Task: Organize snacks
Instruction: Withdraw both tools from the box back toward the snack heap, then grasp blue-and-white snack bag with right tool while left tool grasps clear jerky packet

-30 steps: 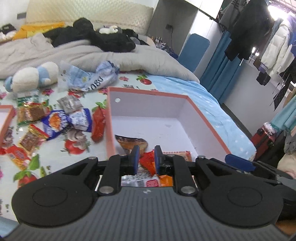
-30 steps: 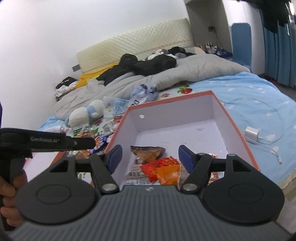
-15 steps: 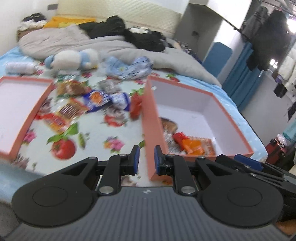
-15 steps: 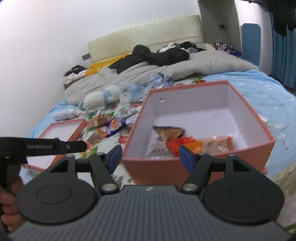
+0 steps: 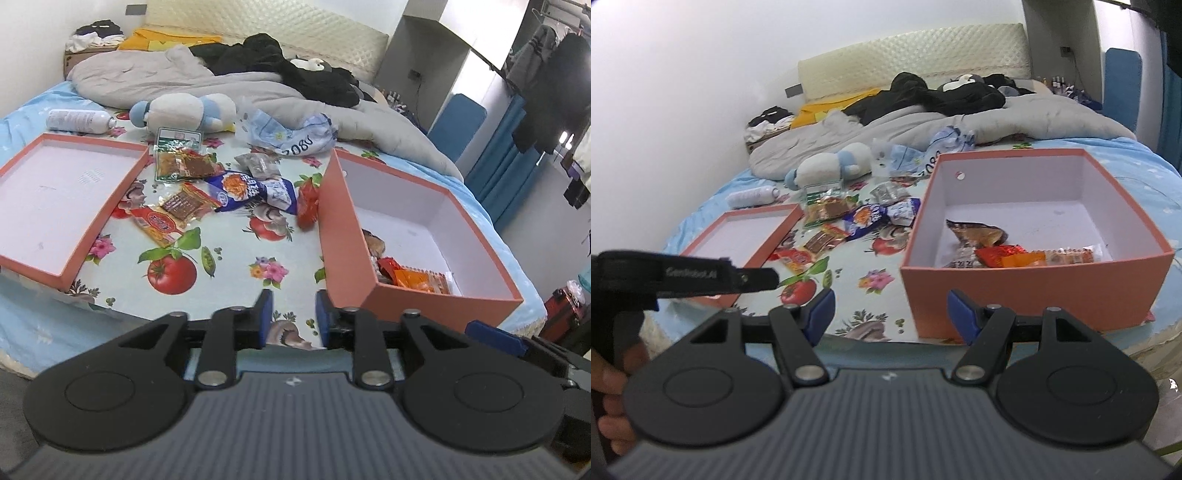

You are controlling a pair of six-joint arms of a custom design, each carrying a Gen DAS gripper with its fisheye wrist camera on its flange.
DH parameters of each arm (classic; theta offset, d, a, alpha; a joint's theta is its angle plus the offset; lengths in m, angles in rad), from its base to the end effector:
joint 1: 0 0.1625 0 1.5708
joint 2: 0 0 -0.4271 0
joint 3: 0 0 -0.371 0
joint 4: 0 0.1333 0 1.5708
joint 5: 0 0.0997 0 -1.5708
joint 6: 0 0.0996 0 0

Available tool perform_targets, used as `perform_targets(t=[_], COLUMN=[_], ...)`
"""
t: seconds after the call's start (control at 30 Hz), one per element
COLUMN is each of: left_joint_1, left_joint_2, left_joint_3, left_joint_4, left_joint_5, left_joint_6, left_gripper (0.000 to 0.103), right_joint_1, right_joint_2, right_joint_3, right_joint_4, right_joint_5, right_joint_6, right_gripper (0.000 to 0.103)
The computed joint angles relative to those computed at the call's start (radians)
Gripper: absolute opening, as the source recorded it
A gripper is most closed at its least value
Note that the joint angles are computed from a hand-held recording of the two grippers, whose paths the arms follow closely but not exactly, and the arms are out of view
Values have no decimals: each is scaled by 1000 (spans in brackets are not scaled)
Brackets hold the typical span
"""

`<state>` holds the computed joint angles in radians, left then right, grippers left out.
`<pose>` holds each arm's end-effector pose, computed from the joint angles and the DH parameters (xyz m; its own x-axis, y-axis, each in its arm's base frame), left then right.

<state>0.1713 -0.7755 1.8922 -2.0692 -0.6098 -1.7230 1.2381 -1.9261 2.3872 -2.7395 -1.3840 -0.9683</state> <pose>-0.4717 -0.2997 0.0238 -0.8498 -0.2351 -0.4717 0.2446 0.6168 -0.7482 0.0380 -0.3549 0.3883 -0.7531 -0.4746 0.4556 -0.6570 0.5774 -0.4846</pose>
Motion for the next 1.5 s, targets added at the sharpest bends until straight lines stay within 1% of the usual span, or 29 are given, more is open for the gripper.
perform_targets(t=[0.03,0.07,0.13,0.2,0.3,0.37,0.43,0.53,0.6,0.7,0.77,0.8,0.87,0.93,0.97,1.03,1.1,1.17,1.23,1.3,1.43,1.5], left_joint_1=[-1,0,1,2,10,22,42,90,131,203,248,277,336,397,429,485,542,588,621,648,690,702], left_joint_2=[-2,-6,-17,-30,-59,-87,-115,-160,-183,-202,-201,-196,-184,-165,-152,-128,-98,-66,-40,-23,1,3], left_joint_3=[2,5,15,32,71,106,125,166,182,193,195,193,185,162,146,128,106,71,58,41,-5,-4], left_joint_4=[8,12,24,28,36,23,53,32,6,-80,-149,-198,-296,-364,-392,-488,-591,-618,-705,-752,-719,-738], left_joint_5=[3,4,3,5,13,21,33,57,71,69,77,79,77,70,66,47,22,17,11,-2,-32,-45], left_joint_6=[-10,-18,-42,-63,-98,-104,-123,-70,0,170,297,379,541,674,736,861,986,1052,1141,1213,1277,1293], left_gripper=[41,43,52,56,59,61,62,64,65,67,73,77,80,83,83,83,83,83,83,83,83,84], right_joint_1=[6,12,26,39,71,103,136,184,218,263,288,305,324,342,347,348,356,362,361,365,369,378], right_joint_2=[3,6,15,26,55,88,127,217,295,411,484,530,602,681,718,782,848,909,961,1010,1071,1101], right_joint_3=[2,6,10,17,27,32,36,37,21,-27,-62,-92,-150,-227,-264,-325,-386,-444,-498,-545,-620,-646], right_joint_4=[-8,-18,-36,-56,-95,-134,-176,-271,-323,-371,-406,-418,-420,-397,-384,-364,-358,-339,-305,-291,-261,-270], right_joint_5=[-2,-4,-12,-17,-36,-65,-87,-125,-157,-197,-212,-226,-239,-263,-266,-251,-271,-298,-322,-367,-411,-453], right_joint_6=[-4,-7,-7,-8,-11,1,13,32,54,103,127,150,207,270,293,330,361,396,438,466,508,512], right_gripper=[70,70,70,70,69,69,69,67,65,61,61,61,61,61,61,61,61,61,61,61,61,61])
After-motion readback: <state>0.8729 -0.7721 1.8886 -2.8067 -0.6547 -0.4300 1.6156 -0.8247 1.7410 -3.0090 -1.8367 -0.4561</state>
